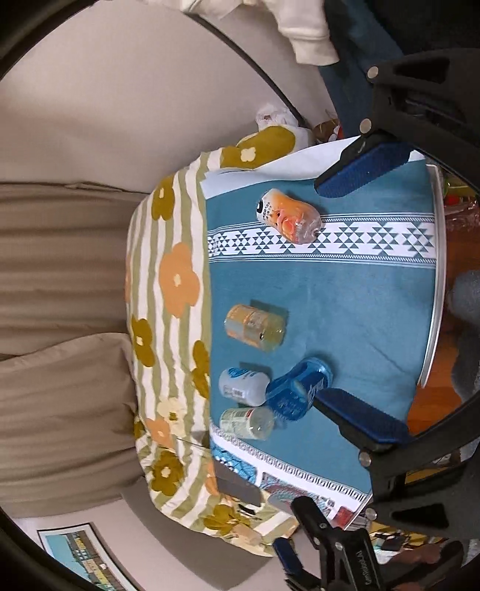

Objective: Flip cup upright

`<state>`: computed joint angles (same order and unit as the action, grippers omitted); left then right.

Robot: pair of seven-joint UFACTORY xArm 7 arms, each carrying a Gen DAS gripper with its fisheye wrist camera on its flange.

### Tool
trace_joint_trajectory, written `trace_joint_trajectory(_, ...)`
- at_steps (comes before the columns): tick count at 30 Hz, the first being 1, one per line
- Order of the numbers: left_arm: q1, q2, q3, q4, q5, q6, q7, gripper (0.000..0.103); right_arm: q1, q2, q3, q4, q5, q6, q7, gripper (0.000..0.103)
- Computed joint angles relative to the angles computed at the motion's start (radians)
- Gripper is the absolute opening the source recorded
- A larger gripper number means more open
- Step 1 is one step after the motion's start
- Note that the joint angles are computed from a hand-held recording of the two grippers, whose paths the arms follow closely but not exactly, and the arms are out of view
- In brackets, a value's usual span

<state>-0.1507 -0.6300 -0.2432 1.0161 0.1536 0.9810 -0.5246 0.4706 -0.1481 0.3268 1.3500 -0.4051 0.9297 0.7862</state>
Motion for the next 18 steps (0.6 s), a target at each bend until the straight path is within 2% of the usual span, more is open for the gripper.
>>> trace_joint_trajectory(7, 0.006, -0.073, 0.008, -0.042, 0.007, 0.002, 0.008, 0.103, 0.009, -0.012, 0.032, 0.009, -0.073, 0.041, 0.096, 0.103)
trace_joint_trajectory(18, 0.018, -0.109, 0.008, -0.058, -0.006, -0.012, 0.034, 0.103, 0.030, -0.020, 0.055, 0.013, -0.112, 0.065, 0.153, 0.103)
